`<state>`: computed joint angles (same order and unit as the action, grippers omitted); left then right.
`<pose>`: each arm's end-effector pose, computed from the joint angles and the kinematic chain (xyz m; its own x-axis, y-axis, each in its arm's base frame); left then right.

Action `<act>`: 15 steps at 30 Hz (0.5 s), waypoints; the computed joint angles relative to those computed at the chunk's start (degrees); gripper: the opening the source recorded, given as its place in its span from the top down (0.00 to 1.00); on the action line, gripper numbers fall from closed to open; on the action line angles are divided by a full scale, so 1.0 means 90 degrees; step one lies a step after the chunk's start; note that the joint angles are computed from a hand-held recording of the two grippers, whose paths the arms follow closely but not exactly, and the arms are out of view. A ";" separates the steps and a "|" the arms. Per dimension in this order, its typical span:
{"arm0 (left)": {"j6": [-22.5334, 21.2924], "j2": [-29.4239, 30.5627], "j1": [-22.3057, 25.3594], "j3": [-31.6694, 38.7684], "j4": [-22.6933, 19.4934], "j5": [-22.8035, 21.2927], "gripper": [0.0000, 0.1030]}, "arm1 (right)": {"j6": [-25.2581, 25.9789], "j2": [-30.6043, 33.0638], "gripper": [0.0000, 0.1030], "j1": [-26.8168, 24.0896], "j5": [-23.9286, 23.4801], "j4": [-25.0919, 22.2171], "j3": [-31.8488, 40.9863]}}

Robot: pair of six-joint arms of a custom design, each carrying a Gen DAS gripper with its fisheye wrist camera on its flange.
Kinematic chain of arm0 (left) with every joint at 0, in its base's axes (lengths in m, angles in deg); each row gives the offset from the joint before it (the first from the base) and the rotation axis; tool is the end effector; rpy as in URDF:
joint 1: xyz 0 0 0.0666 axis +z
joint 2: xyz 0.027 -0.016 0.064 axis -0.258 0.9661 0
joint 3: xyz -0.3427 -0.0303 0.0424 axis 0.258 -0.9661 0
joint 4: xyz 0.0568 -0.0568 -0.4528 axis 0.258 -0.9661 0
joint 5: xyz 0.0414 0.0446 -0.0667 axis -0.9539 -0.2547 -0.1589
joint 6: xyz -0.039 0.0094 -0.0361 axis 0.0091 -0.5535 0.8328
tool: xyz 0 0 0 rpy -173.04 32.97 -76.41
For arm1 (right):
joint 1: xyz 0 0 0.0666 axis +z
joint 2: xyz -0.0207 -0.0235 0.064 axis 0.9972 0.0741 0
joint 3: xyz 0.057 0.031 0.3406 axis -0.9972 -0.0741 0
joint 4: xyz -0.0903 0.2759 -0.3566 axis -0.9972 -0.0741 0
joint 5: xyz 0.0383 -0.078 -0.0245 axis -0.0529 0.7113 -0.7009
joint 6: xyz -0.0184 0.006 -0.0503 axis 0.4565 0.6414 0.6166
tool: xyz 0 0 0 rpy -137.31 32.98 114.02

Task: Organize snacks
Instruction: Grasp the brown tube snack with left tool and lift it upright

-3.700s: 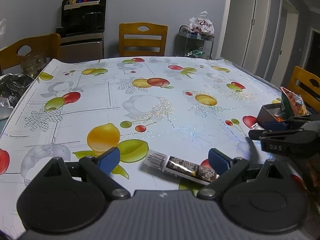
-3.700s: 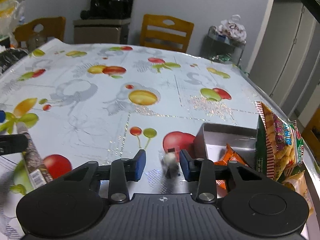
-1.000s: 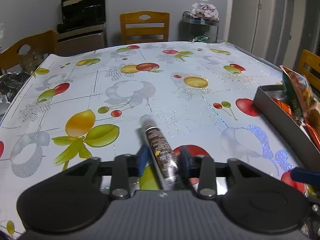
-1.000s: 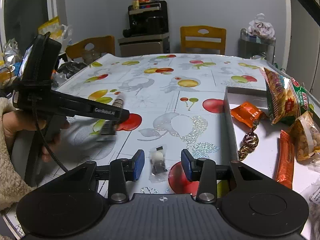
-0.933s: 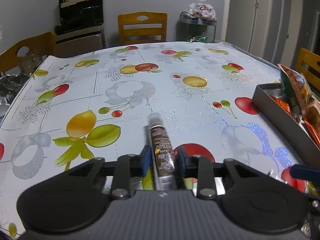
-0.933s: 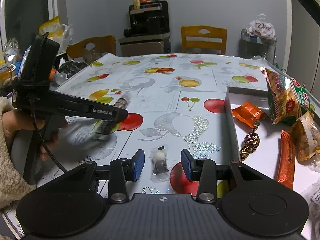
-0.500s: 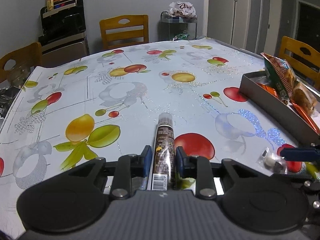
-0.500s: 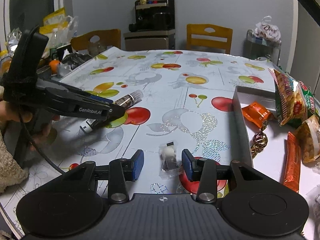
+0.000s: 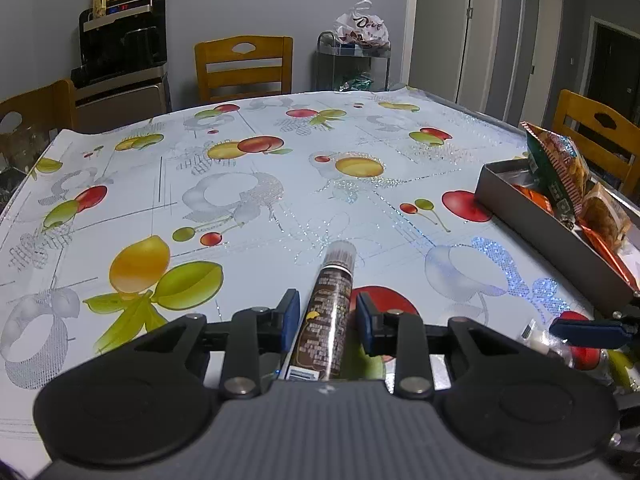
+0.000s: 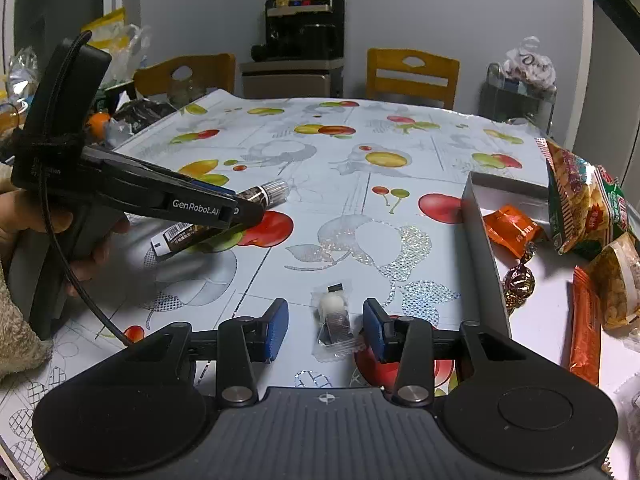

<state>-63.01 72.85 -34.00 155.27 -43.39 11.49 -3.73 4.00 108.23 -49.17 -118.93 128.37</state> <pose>0.4733 -0.1503 0.3753 -0.6075 -0.1425 -0.7814 -0.1760 0.9835 -0.0425 0.5083 0.2224 0.3715 -0.4158 -0.4444 -0.7935 -0.7286 0.6849 -0.0018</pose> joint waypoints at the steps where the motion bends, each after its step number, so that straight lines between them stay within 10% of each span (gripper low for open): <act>1: 0.0021 -0.0016 0.0009 -0.0015 0.0005 0.0023 0.73 | 0.0010 -0.0006 0.59 -0.0005 -0.0009 -0.0004 -0.0004; 15: -0.0010 -0.0038 -0.0060 -0.0030 -0.0030 -0.0184 0.80 | -0.0115 0.0010 0.82 -0.0023 -0.0014 0.0168 -0.0026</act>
